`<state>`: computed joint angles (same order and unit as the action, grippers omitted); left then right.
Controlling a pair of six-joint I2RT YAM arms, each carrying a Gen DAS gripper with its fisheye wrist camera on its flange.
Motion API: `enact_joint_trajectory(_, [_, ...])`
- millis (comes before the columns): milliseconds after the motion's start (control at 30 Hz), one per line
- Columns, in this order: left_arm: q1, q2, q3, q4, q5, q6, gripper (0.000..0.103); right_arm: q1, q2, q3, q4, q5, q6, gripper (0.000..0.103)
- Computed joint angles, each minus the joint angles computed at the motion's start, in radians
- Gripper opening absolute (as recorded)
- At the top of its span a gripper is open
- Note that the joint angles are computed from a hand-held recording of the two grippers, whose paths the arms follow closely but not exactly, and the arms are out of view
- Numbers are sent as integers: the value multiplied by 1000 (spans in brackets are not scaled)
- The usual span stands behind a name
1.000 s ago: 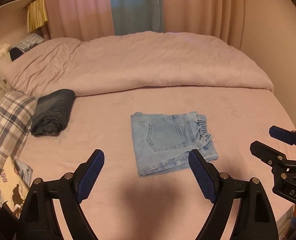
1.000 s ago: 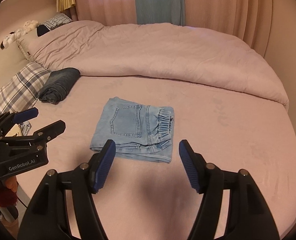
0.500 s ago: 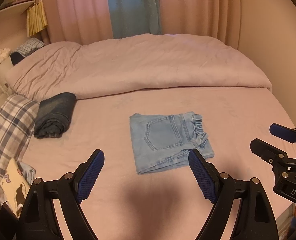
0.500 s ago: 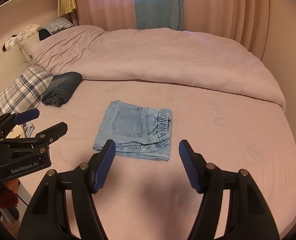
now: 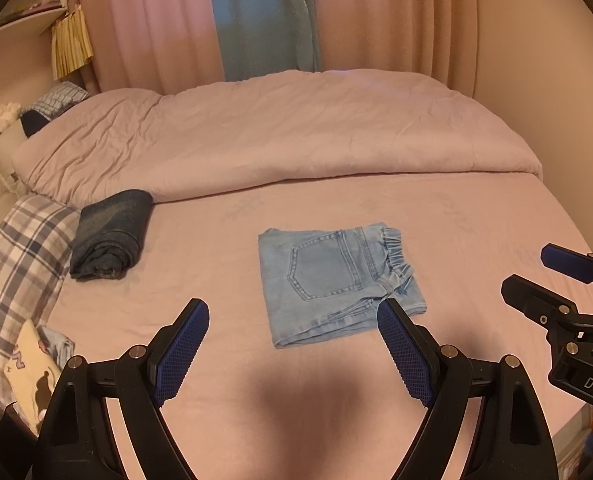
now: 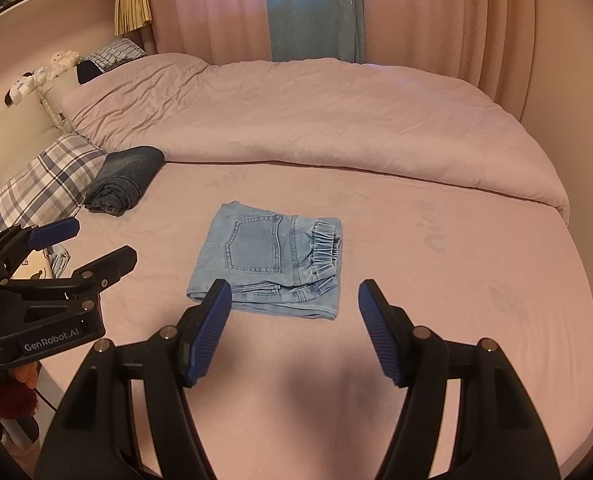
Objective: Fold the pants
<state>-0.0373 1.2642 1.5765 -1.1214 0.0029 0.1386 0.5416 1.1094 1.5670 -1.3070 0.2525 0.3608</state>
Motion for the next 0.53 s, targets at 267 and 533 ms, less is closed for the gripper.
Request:
enact_joint_trajectory(267, [-6, -1, 3, -6, 0, -1, 86, -12, 0, -2, 5, -12, -11, 66])
enact_joint_trajectory(533, [-8, -1, 6, -13, -1, -7, 86, -2, 1, 6, -3, -3, 0, 66])
